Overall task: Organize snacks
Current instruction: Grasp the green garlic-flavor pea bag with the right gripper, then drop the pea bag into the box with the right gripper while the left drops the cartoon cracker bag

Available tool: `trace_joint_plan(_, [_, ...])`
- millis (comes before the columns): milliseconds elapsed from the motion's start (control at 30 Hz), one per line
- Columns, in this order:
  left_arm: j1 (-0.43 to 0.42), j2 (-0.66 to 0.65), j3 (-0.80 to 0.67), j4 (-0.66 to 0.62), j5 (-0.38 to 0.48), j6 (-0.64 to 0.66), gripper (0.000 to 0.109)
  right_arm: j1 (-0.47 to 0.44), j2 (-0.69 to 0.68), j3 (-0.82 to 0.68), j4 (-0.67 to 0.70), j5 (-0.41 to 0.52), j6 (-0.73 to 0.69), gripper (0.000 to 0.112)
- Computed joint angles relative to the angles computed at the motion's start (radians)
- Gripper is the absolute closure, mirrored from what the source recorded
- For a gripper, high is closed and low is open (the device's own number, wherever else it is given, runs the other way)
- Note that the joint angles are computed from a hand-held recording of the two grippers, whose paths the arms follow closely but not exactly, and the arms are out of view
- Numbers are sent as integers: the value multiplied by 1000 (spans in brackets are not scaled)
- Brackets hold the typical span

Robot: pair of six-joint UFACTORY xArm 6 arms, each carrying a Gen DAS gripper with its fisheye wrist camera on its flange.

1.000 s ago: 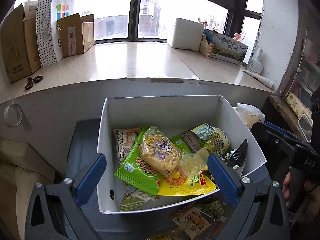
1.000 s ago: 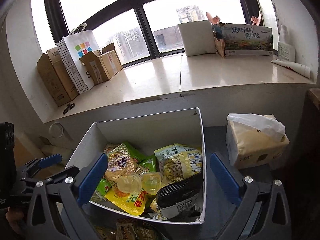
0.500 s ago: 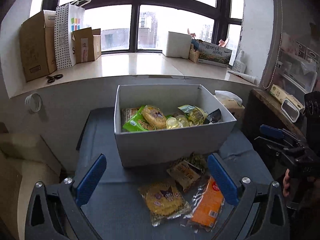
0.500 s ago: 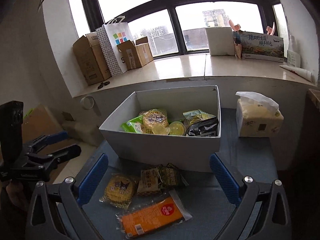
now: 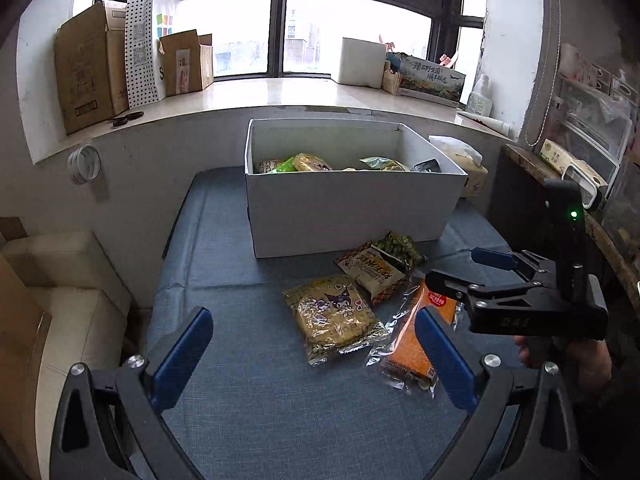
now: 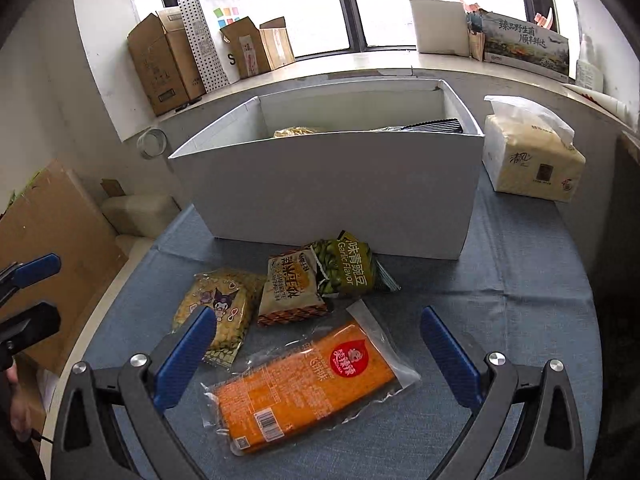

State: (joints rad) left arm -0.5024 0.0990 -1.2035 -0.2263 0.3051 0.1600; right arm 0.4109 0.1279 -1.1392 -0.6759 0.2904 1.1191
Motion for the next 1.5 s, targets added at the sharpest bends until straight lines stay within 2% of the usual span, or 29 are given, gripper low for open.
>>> trace_joint_plan(100, [0,-5,6,-61,4,42,6,5,61,-83,-12,79,-21,9])
trace_joint_plan(167, [1,-9,16,-45,0,26,6,11,105,-145,-19,143,-39,9])
trace_joint_plan(300, [3,-6,24,-44,12,20,6,-1,168,-211,-3,156,-42,9])
trace_joint_plan(467, [3,9,18,-8,18,-18,6,-34,238,-262,141,129,-81,12])
trace_joint_plan(500, [3,13,15,-10,21,-17,6,-33,253,-280,161,156,-103,25])
trace_joint_plan(533, [3,17,12,-3,23,-19,6,-33,267,-293,180,174,-126,51])
trace_joint_plan(567, [4,21,11,32,22,-44,6,-35,258,-289,157,174,-107,69])
trace_joint_plan(633, [7,27,11,94,14,-89,6,-26,260,-309,89,250,-70,69])
trace_joint_plan(767, [9,47,-7,72,28,-78,6,-37,225,-255,124,193,-102,72])
trace_joint_plan(833, [7,55,-13,67,32,-70,6,-39,196,-219,99,170,-89,72])
trace_joint_plan(933, [0,79,-37,120,51,-104,6,-39,132,-145,100,132,-76,72])
trace_joint_plan(1033, [-12,116,-78,101,72,-84,6,-34,22,-34,-1,80,45,72])
trace_joint_plan(1167, [-28,215,-195,82,146,-88,6,-18,-131,96,-150,71,209,72])
trace_joint_plan(1300, [-37,350,-351,159,234,-195,6,21,-255,182,-228,122,308,72])
trace_joint_plan(1400, [-41,432,-451,175,288,-253,6,45,-300,202,-236,175,319,72])
trace_joint_plan(1500, [-53,479,-502,313,310,-374,6,53,-326,234,-225,188,329,72])
